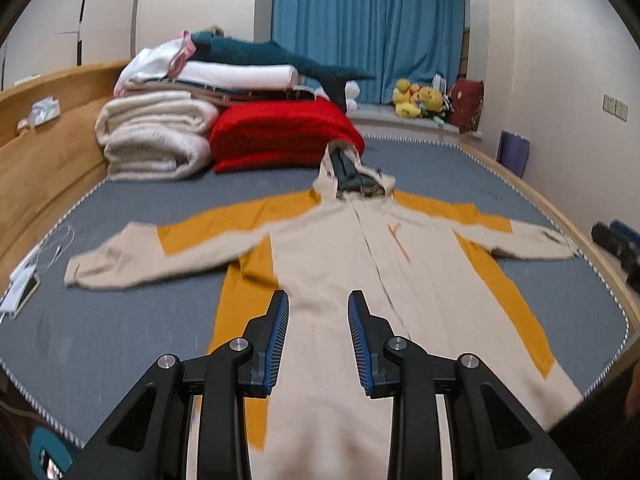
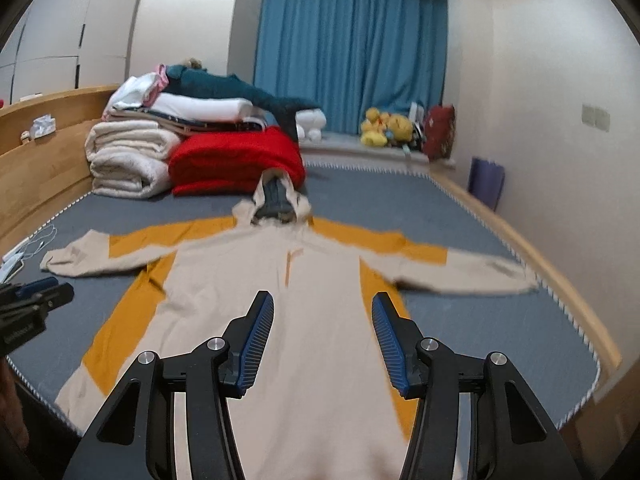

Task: Fold large clothes
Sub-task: 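Move the left tool over to the sleeve cuff nearest it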

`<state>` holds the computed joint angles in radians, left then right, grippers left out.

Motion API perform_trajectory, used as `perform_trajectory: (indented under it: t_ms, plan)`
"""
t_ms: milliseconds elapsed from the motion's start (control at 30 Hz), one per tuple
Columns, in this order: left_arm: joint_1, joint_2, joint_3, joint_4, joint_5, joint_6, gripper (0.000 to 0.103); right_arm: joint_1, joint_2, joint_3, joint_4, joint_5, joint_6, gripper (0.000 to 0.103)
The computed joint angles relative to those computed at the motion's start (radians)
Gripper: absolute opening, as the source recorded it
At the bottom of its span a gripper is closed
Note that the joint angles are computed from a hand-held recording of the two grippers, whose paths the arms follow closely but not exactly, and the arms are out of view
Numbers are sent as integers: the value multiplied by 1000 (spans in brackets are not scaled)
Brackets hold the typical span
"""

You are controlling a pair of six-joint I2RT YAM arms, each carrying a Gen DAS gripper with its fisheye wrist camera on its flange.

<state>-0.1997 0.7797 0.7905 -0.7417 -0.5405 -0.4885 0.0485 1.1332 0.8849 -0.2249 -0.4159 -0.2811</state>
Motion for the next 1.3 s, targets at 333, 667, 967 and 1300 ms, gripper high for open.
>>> perform_trajectory:
  t_ms: [333, 667, 967, 1300]
  plan:
    - [576, 376, 121, 362, 380, 317, 32, 211, 478, 582, -4, 94, 129, 68]
    - [917, 822, 252, 478, 590, 373, 32, 300, 918, 1039, -213, 62, 85, 79]
    - [1217, 1085, 409, 479, 654, 468, 32, 338, 1109, 1240, -261, 145, 45, 79]
    - [1455, 1329, 605, 437, 724, 405, 32, 369, 1273, 1467, -343, 201, 66, 15]
